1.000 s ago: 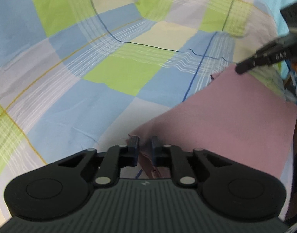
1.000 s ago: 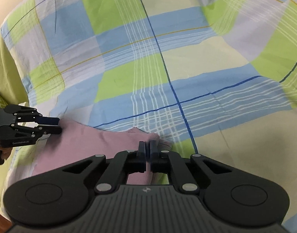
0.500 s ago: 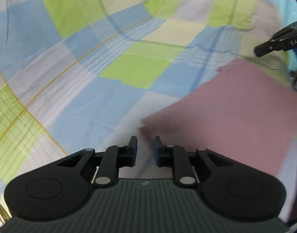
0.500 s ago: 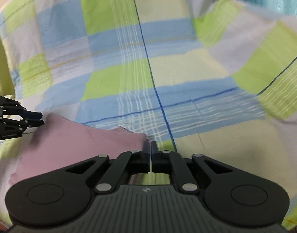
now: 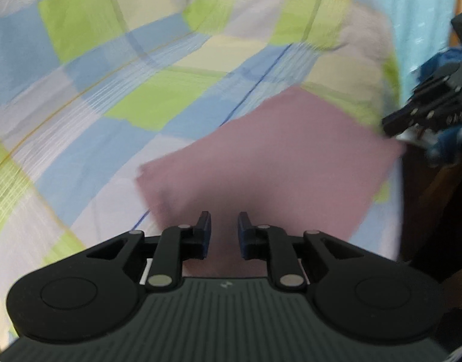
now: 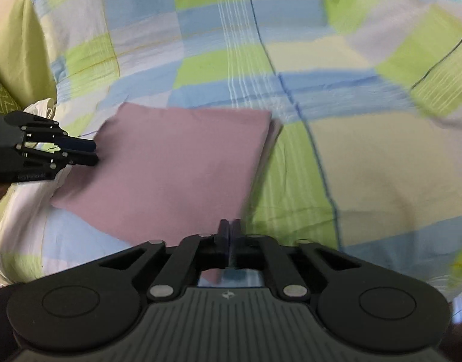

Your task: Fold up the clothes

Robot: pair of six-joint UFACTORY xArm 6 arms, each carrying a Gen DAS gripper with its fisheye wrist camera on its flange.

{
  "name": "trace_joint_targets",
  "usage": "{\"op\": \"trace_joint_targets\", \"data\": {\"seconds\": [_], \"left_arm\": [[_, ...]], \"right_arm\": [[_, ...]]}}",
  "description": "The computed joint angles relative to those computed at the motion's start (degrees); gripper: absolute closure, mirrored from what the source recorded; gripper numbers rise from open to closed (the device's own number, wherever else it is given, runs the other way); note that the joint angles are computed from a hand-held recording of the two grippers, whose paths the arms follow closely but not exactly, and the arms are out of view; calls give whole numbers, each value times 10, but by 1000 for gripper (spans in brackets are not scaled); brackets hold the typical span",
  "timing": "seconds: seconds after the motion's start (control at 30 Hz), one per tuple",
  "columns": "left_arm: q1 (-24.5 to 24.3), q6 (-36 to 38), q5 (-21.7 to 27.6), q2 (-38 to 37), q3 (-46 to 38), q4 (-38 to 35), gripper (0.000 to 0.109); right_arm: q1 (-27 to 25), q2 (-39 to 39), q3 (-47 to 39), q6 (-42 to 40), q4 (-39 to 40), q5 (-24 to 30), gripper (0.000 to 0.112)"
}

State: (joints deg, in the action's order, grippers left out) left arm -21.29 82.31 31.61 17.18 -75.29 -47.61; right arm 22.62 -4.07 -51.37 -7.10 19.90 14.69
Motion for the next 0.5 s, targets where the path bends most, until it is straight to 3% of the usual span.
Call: {"op": "trace_joint_targets", "data": {"seconds": [0.1,0.23,0.3,0.37,0.4,0.5], "left_arm": [[-10,25,22,-23,31,-9,91],[-21,45,-10,-29,63,-5,91],[-18,20,-12,-35,66,14,91],[-22,14,-32,-45,79,23,91],[-23,17,-39,-51,86,26,91],[-28,6,-49,-52,91,43,91]], "right_arm": [[31,-12,19,-34,38,-22,100],[30,11,13,30,-47,0,106],[26,6,18,27,-44,10,110],[26,-9,28,53,-67,6,106],[28,-18,34,62,-78,-3,100],[44,-17,26,35,-47,-26,99]]}}
